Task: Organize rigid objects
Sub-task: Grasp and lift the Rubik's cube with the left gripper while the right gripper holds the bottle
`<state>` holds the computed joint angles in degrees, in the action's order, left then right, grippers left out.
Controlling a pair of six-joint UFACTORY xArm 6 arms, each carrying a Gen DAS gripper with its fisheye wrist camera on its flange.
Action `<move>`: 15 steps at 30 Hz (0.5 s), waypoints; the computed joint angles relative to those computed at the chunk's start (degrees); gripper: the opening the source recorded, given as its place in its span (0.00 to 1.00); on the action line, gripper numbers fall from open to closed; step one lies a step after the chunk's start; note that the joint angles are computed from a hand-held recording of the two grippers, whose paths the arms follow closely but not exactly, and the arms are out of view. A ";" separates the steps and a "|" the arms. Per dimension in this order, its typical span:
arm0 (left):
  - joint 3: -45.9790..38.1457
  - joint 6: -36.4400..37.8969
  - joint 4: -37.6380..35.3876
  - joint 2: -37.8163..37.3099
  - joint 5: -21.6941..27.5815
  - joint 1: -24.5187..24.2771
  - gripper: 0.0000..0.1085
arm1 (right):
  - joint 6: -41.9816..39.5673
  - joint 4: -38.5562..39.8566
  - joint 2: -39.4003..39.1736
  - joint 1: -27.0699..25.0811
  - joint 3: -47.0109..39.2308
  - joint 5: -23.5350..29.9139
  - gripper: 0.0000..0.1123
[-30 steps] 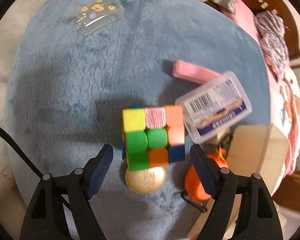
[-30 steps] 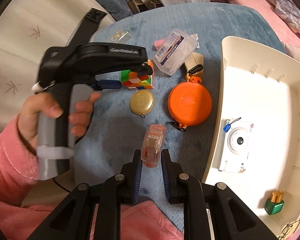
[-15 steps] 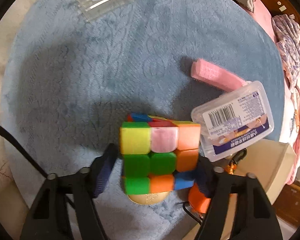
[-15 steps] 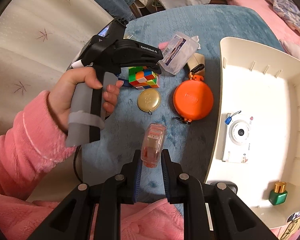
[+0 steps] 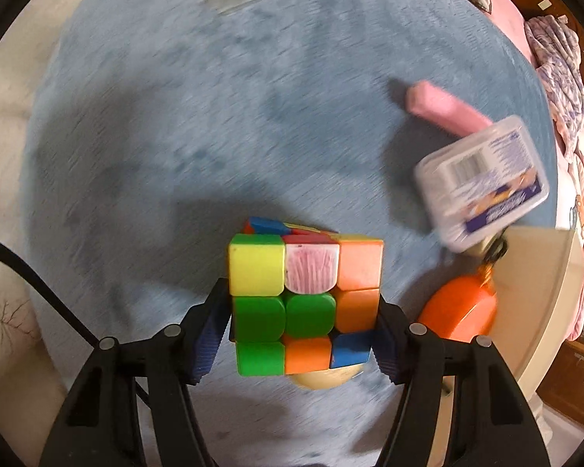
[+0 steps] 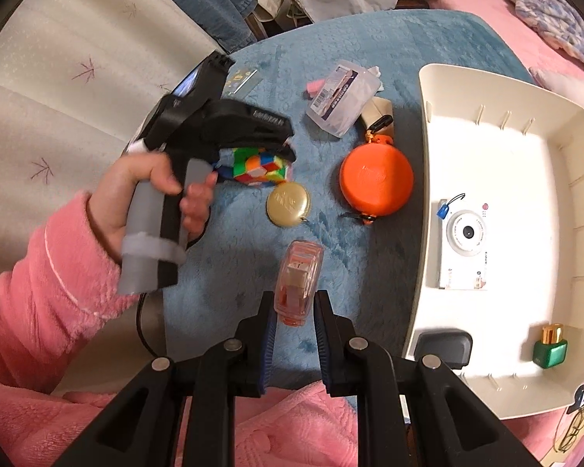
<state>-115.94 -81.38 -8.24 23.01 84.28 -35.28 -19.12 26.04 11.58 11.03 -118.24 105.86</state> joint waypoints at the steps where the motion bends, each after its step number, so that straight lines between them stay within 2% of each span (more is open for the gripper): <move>1: 3.00 -0.36 -0.07 -2.05 -0.89 -0.40 0.62 | -0.02 0.01 -0.67 0.13 0.85 -0.32 0.17; 9: 19.79 -3.61 0.82 -14.68 -6.39 -4.81 0.62 | -0.10 -0.20 -8.09 1.18 10.18 -3.82 0.17; 15: 27.41 -8.27 7.11 -22.55 -10.61 -10.62 0.61 | 0.45 -0.47 -13.64 1.11 16.72 -6.86 0.17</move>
<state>-88.53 -89.65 -1.13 0.46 73.67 -45.90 -18.67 25.56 -2.06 12.14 -101.52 99.00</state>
